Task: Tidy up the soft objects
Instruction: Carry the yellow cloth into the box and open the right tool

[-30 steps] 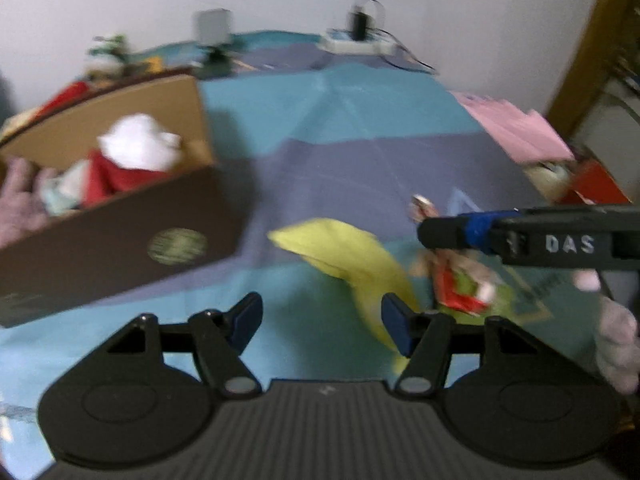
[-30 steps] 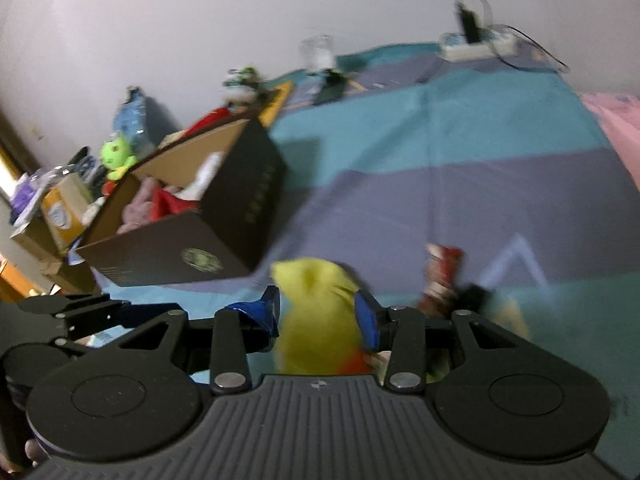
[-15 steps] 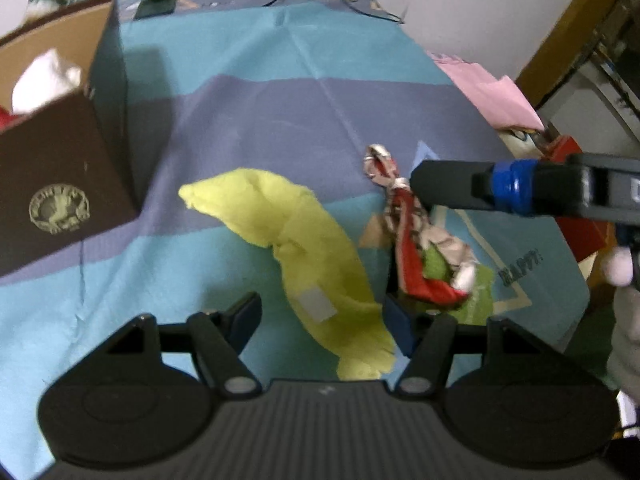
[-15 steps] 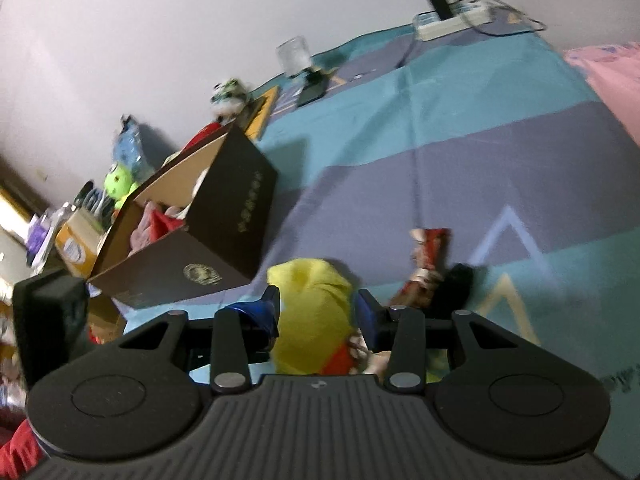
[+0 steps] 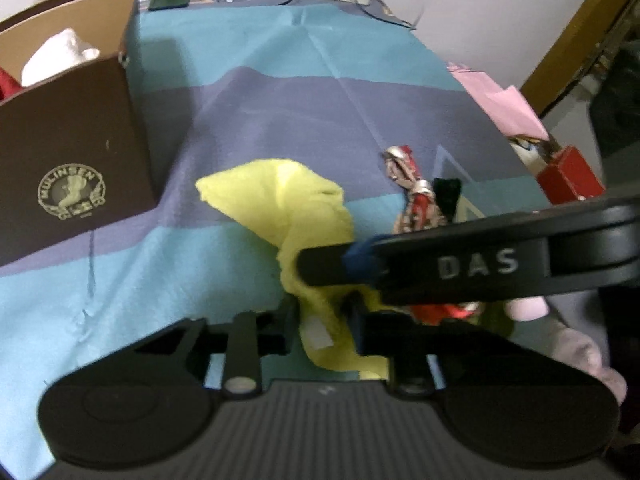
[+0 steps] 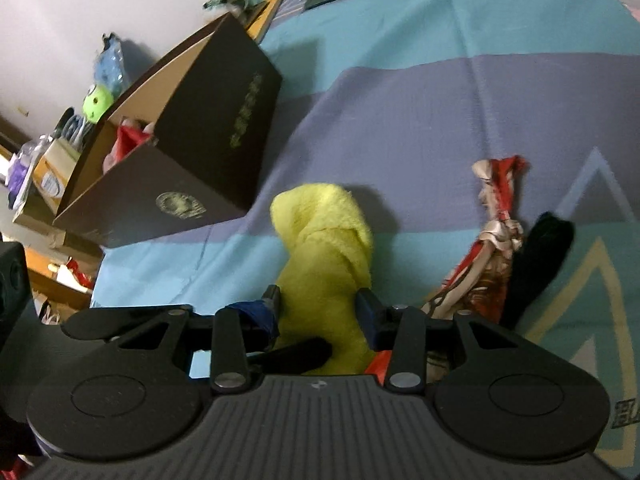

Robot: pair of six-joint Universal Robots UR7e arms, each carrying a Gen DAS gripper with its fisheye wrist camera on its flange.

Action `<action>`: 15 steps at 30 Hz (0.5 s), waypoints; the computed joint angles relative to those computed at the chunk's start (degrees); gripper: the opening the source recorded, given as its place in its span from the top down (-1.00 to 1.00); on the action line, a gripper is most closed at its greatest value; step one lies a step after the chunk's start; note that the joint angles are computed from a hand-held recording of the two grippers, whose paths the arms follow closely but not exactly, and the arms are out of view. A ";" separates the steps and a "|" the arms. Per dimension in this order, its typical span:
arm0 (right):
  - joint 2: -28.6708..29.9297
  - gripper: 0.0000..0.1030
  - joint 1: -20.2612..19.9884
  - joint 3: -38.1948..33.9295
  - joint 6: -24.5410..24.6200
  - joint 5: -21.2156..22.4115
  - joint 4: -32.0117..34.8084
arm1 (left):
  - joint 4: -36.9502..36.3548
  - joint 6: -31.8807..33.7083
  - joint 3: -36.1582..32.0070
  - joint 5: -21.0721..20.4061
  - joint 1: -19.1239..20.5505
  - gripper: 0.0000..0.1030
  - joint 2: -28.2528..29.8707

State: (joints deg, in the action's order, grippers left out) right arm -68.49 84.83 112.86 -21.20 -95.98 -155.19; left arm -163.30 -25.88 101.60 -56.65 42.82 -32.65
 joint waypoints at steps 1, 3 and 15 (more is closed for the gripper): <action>0.03 0.48 0.29 0.08 -0.19 -0.08 0.06 | -1.36 1.40 0.65 -0.98 0.11 0.71 -0.46; -0.11 0.48 0.99 0.44 -0.22 -0.10 0.04 | -4.06 4.52 1.86 -1.98 -0.11 0.75 -1.27; -2.61 0.53 4.42 4.47 6.43 2.59 -8.24 | -8.59 18.16 6.51 -7.12 -0.48 0.75 -8.46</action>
State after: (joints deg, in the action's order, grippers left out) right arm -71.10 89.26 117.33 -14.77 -93.39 -163.43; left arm -171.89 -7.72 108.11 -63.77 42.34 -41.11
